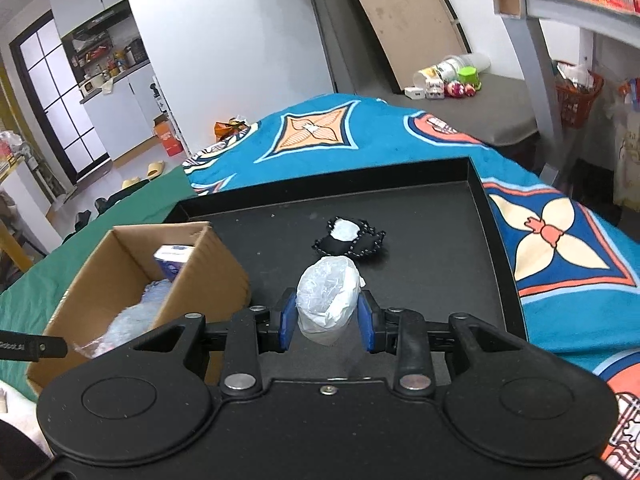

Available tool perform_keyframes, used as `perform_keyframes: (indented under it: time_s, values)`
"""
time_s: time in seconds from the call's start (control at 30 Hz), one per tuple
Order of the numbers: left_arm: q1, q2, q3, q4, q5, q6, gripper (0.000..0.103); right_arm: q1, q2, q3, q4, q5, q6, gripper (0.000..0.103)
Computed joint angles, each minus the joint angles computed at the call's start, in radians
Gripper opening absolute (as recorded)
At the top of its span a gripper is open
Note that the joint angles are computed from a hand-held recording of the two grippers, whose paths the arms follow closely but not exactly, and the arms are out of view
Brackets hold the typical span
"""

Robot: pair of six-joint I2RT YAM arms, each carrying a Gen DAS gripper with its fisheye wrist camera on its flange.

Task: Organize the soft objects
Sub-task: 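Carry the white crumpled bag with the right gripper over the box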

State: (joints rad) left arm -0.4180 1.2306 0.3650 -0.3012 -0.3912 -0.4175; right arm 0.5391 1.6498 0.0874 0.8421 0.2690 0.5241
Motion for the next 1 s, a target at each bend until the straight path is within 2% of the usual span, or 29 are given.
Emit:
perform_keyframes:
  time_s: [0.3,0.47,0.8,1.0]
  values:
    - [0.084,-0.080,-0.032,0.004,0.095,0.053,0.056,0.152,-0.261,0.022,-0.302,0.130,0.071,0.032]
    - [0.112,-0.114,-0.052,0.012,0.128,0.075,0.056,0.244,-0.343,0.064,-0.472,0.201,0.124,0.032]
    - [0.205,-0.163,-0.080,0.023,0.239,0.134,0.056,0.408,-0.397,0.151,-0.689,0.304,0.219,0.032]
    - [0.307,-0.167,-0.094,0.045,0.341,0.178,0.056,0.467,-0.412,0.186,-0.757,0.330,0.263,0.032]
